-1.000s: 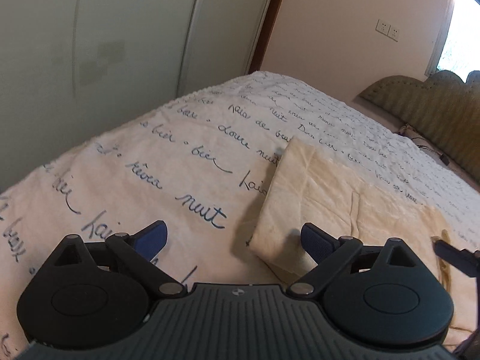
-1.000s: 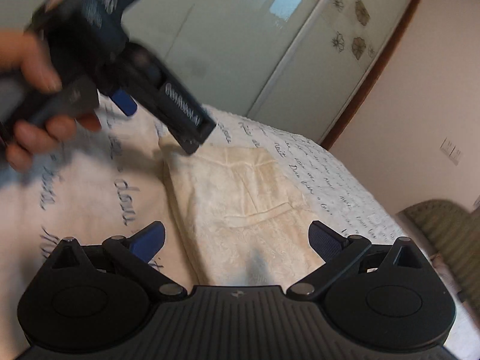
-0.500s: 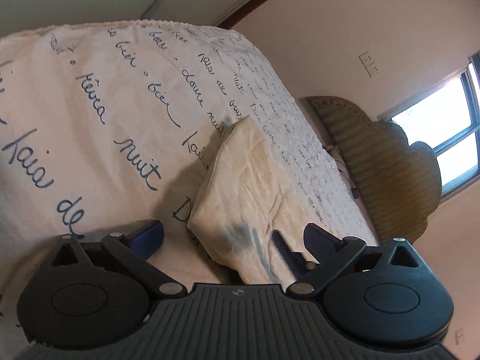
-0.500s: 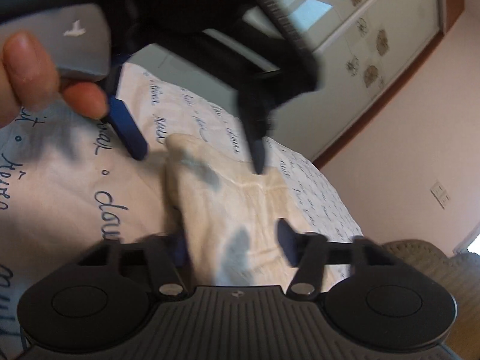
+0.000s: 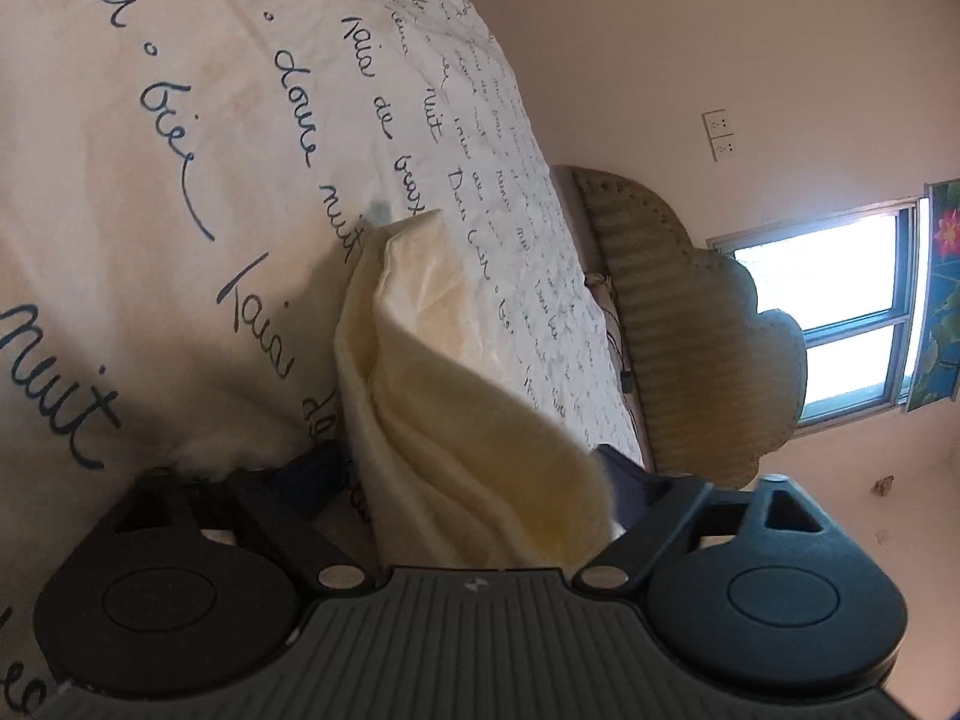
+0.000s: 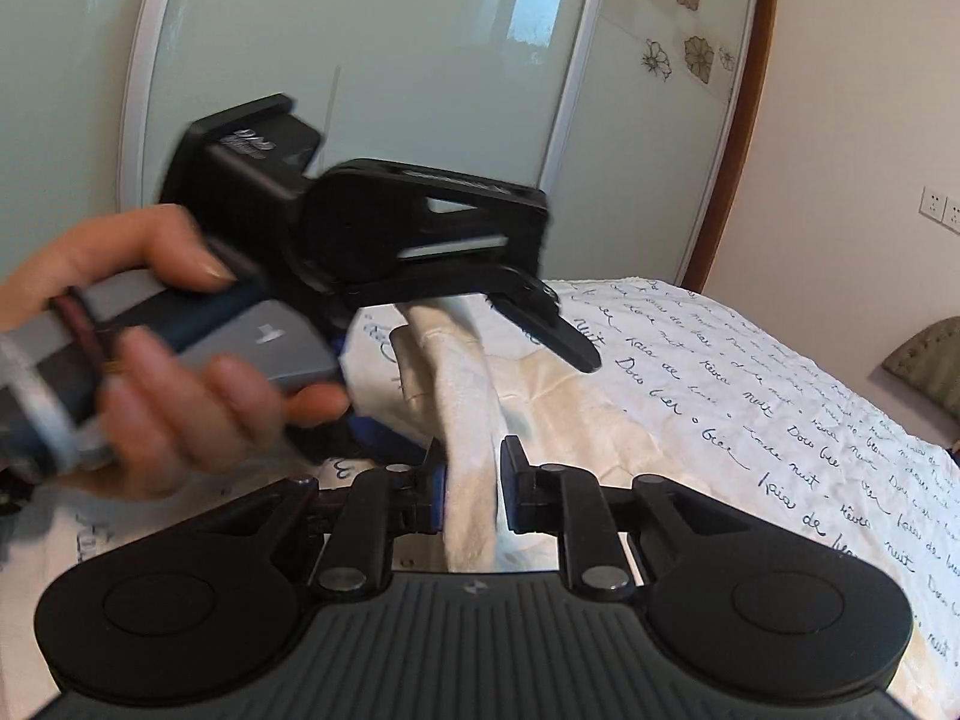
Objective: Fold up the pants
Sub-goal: 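Grasp the pants end with the left tool while the right tool grasps nearby, then lift the held end with both tools and fold it over the pants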
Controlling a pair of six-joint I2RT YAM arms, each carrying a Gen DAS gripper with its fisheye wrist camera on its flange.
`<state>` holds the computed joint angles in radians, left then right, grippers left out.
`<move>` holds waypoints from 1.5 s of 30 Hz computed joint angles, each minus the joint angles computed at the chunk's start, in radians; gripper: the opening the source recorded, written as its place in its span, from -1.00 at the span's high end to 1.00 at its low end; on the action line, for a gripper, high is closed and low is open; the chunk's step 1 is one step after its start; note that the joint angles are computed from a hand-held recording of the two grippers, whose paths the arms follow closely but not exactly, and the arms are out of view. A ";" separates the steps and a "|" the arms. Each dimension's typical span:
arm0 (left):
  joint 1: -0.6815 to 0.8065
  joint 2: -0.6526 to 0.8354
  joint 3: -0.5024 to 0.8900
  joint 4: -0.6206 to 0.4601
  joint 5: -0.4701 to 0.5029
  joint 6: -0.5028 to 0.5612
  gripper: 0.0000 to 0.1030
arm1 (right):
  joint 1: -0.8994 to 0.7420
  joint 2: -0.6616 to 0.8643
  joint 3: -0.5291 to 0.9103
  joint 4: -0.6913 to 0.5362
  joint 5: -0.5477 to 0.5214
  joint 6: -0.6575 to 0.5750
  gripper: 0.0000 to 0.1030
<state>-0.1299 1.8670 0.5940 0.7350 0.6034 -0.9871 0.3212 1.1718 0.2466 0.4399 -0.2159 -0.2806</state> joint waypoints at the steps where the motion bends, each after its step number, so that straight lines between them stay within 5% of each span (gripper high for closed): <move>1: -0.005 -0.004 0.014 -0.041 -0.017 0.013 -0.02 | -0.039 -0.026 0.021 -0.090 -0.085 -0.013 0.66; 4: -0.011 0.002 0.023 -0.072 -0.057 0.056 0.48 | -0.250 -0.118 0.031 -0.219 -0.420 0.011 0.66; 6: -0.018 -0.010 0.020 -0.101 -0.096 0.098 0.72 | -0.394 -0.090 0.052 -0.200 -0.537 0.087 0.66; 12: -0.115 -0.115 -0.030 -0.137 -0.302 0.229 0.76 | -0.396 0.231 0.183 -0.207 -0.264 0.052 0.66; 14: -0.166 -0.186 -0.055 -0.165 -0.385 0.280 0.76 | -0.385 0.225 0.138 -0.134 -0.251 0.067 0.66; 20: -0.323 -0.409 -0.111 -0.218 -0.523 0.303 0.77 | -0.426 0.010 0.040 -0.034 -0.464 0.262 0.66; 24: -0.490 -0.494 -0.084 -0.276 -0.693 0.301 0.76 | -0.457 -0.117 -0.018 -0.006 -0.474 0.331 0.66; 33: -0.815 -0.424 0.045 -0.235 -0.933 0.290 0.71 | -0.963 -0.227 -0.051 -0.038 -0.882 0.371 0.66; 38: -0.933 -0.254 0.209 -0.195 -0.956 0.359 0.63 | -1.289 -0.124 0.014 -0.142 -1.108 0.261 0.66; 45: -1.022 0.035 0.513 -0.247 -0.904 0.401 0.59 | -1.586 0.169 0.244 -0.690 -1.188 -0.305 0.65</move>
<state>-1.1522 1.9020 1.1066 0.4877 -0.3004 -0.5857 -1.2649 1.3412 0.4903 -0.2502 -1.4038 -0.5857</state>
